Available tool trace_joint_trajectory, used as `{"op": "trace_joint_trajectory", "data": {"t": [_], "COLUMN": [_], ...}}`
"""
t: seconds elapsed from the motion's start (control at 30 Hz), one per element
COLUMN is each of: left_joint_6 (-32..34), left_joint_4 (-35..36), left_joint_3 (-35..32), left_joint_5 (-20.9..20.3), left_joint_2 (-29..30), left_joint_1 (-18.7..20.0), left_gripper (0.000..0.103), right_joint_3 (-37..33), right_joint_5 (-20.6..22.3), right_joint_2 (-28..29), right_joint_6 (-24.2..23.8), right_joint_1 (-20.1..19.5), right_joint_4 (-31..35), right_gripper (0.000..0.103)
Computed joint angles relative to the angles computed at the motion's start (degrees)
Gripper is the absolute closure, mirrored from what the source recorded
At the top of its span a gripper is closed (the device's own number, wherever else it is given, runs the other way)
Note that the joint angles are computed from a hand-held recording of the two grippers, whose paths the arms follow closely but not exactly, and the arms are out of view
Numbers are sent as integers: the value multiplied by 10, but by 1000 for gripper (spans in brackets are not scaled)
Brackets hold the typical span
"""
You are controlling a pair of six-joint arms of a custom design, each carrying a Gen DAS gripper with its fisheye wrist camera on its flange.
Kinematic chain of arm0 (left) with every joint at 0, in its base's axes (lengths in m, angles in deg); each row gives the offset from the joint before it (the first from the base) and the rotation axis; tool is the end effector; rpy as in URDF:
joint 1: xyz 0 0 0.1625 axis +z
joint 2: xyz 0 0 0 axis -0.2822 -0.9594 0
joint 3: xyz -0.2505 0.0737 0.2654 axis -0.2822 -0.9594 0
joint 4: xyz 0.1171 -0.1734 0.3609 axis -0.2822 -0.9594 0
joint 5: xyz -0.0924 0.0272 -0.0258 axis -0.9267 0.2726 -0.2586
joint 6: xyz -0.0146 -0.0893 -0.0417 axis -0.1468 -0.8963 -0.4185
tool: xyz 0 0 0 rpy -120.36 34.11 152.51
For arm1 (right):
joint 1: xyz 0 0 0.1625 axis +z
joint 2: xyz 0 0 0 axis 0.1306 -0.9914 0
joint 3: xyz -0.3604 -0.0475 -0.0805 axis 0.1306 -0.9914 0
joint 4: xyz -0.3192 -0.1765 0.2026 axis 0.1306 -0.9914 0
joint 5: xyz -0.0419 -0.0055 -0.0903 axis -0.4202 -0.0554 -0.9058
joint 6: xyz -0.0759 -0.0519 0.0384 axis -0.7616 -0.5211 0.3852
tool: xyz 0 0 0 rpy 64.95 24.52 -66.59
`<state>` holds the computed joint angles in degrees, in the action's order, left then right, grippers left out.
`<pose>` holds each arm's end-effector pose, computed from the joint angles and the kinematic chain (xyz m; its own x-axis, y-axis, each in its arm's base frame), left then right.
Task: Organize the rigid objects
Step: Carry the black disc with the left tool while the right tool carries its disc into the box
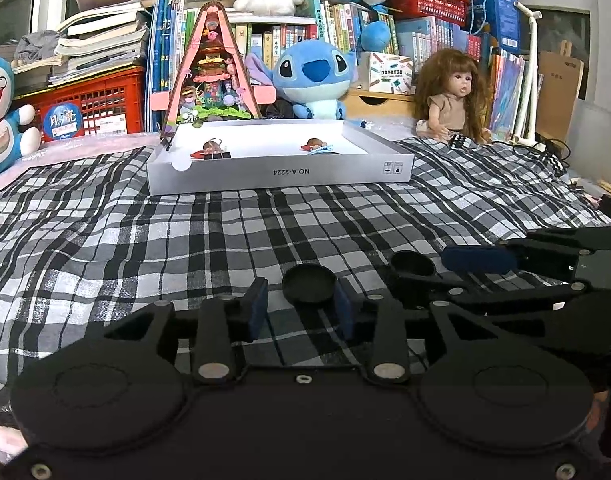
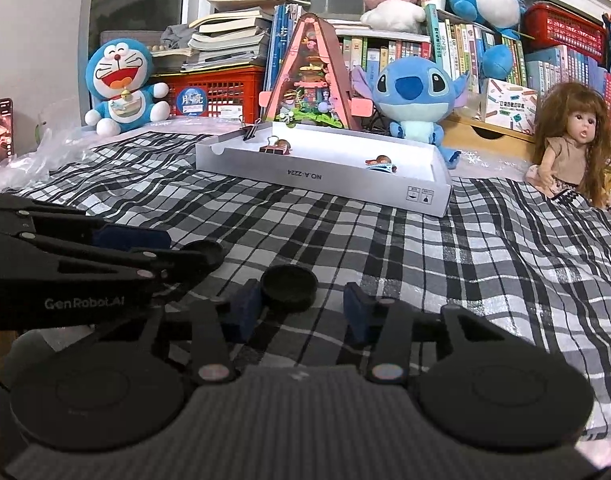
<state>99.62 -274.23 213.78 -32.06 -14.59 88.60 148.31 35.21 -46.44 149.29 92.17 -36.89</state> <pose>0.0729 -0.3829 0.1356 -0.7305 0.0906 -0.6769 0.6209 0.5009 -0.6030 0.1888 -0.4228 -0.1428 -0.6067 -0.4762 0.6365 -0.7931 0.4169 -0.4440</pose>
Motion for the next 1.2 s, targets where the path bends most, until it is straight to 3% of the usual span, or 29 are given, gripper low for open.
{"op": "trace_joint_trajectory", "data": {"t": [0.8, 1.2], "left_joint_6": [13, 2], "left_joint_4": [-56, -40], "left_joint_3": [-36, -41], "left_joint_5": [20, 21], "left_joint_2": [55, 49], "left_joint_1": [2, -1], "left_gripper": [67, 73], "right_joint_3": [-8, -21], "right_joint_5": [18, 16], "right_joint_2": [16, 23], "right_joint_6": [38, 38], "right_joint_1": [4, 9], "right_joint_4": [-35, -20], "right_gripper": [51, 65]}}
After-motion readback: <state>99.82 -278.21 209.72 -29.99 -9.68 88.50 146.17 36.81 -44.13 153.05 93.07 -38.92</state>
